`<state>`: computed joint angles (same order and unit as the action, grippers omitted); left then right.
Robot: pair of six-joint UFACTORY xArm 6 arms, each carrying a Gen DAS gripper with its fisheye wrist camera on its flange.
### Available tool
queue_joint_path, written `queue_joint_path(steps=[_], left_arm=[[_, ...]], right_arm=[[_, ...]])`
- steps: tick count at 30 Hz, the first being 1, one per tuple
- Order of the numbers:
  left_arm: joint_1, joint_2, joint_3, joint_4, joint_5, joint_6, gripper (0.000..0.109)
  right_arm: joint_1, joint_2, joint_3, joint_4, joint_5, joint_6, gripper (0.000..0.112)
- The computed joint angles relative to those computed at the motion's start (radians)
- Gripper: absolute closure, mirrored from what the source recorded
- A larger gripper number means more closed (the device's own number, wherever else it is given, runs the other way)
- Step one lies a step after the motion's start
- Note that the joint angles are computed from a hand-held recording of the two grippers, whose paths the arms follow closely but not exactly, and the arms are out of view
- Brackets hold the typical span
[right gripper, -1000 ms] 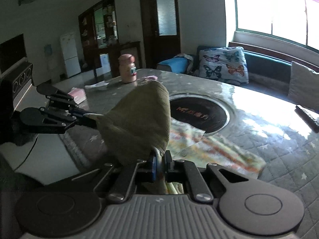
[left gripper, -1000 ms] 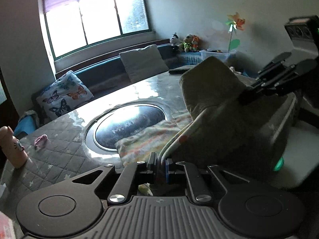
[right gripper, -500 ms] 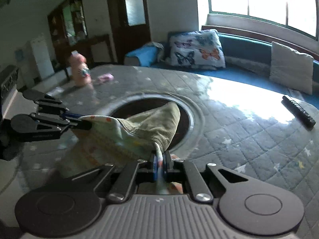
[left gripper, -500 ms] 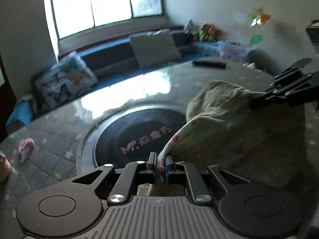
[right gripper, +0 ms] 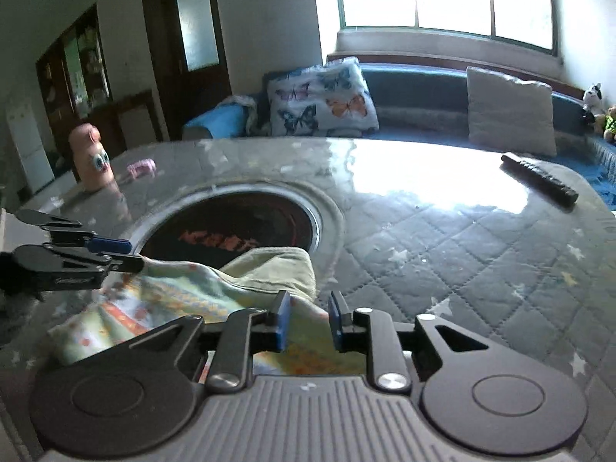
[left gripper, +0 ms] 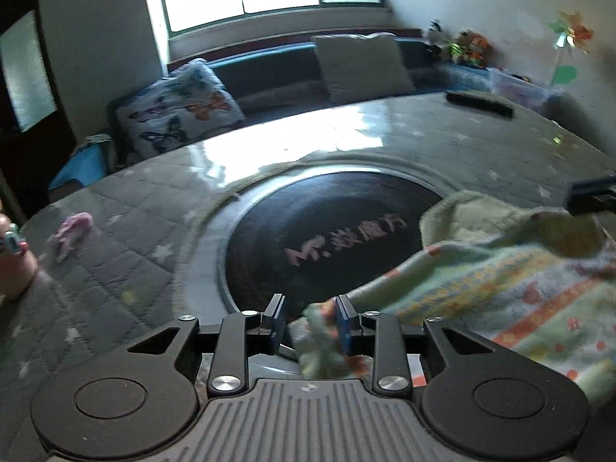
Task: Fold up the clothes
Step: 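Lower the folded shirt onto the table and open both grippers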
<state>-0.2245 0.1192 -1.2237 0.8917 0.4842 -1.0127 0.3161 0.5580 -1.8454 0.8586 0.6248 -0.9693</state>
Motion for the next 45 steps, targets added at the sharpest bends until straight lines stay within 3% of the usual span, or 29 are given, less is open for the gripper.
queue_joint_path(steps=[2,5,10,16,19,21,26,31,38,45], left_arm=[[-0.004,-0.013,0.007,0.015,-0.029,-0.026,0.078],[-0.018,-0.016,0.011,-0.011,-0.092,-0.01,0.078],[-0.039,0.042,-0.038,-0.192,-0.182,0.13,0.078],[-0.06,0.159,-0.147,-0.376,-0.21,0.259,0.082],[-0.063,0.204,-0.192,-0.421,-0.196,0.285,0.082],[-0.06,0.223,-0.21,-0.419,-0.179,0.276,0.082],[-0.05,0.216,-0.184,-0.416,-0.216,0.268,0.082],[-0.048,0.212,-0.175,-0.422,-0.229,0.265,0.082],[-0.044,0.213,-0.171,-0.438,-0.236,0.282,0.082],[-0.045,0.158,-0.112,-0.358,-0.261,0.21,0.082]], right_arm=[[0.002,-0.038,0.058,0.044,-0.016,-0.021,0.075],[0.005,-0.065,0.113,0.07,-0.035,-0.031,0.075],[-0.005,-0.028,0.091,0.041,-0.035,0.054,0.075],[-0.018,0.035,0.031,0.008,-0.047,0.137,0.076],[-0.026,0.057,0.013,0.001,-0.05,0.168,0.086],[-0.028,0.059,0.012,-0.003,-0.057,0.188,0.092],[-0.018,0.044,0.01,0.003,-0.071,0.182,0.091],[0.01,0.085,-0.077,0.024,-0.01,0.128,0.091],[0.043,0.218,-0.26,-0.114,0.069,0.199,0.093],[0.048,0.105,-0.112,-0.037,0.034,0.061,0.092]])
